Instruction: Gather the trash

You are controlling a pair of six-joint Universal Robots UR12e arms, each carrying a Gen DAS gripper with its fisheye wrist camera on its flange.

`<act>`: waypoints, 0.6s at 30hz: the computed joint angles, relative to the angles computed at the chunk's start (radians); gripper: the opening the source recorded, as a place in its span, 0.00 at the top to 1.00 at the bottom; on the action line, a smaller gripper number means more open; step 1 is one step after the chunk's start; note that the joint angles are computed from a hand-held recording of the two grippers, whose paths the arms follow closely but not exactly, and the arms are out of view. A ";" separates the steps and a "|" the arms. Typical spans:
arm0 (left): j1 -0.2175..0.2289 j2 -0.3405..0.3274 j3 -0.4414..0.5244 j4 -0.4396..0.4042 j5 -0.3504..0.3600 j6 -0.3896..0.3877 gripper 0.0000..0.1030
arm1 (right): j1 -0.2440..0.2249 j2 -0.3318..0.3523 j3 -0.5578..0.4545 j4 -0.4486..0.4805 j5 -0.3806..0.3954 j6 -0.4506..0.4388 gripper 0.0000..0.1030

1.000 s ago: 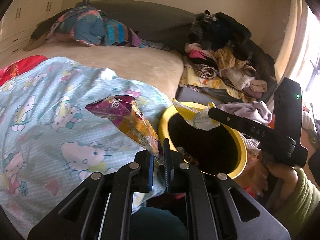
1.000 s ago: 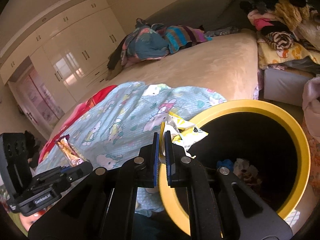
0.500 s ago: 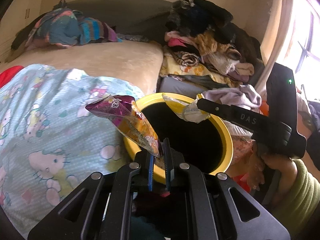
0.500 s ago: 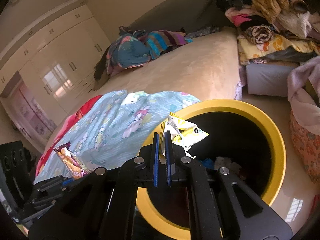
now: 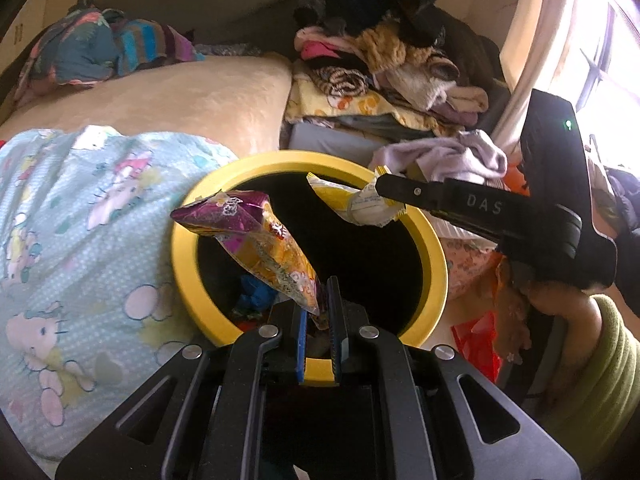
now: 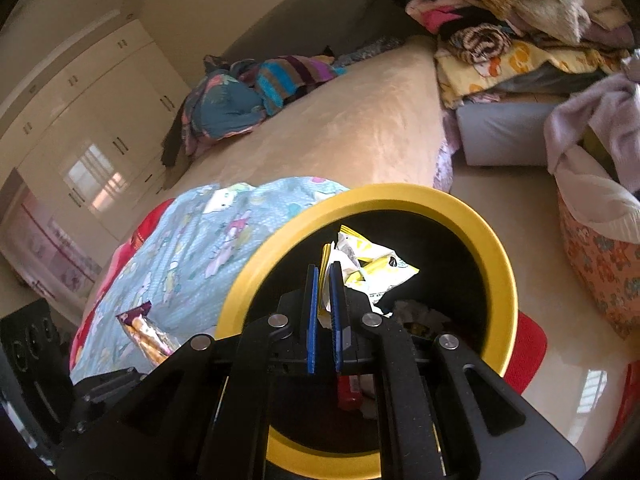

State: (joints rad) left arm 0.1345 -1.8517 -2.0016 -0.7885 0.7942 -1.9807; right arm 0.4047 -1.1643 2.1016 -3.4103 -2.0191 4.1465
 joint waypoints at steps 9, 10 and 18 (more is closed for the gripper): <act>-0.043 -0.030 0.018 -0.014 0.066 0.002 0.89 | -0.011 -0.010 0.026 -0.011 0.003 0.027 0.95; -0.049 -0.035 0.019 -0.002 0.077 -0.006 0.85 | -0.010 -0.012 0.027 -0.009 0.000 0.029 0.94; -0.054 -0.034 0.021 0.016 0.090 -0.006 0.36 | -0.003 -0.034 0.037 0.032 -0.039 0.033 0.76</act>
State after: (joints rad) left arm 0.0803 -1.8857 -1.9807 -0.7729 0.8844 -1.9869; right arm 0.4017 -1.1981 2.1389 -3.3788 -2.0583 4.1798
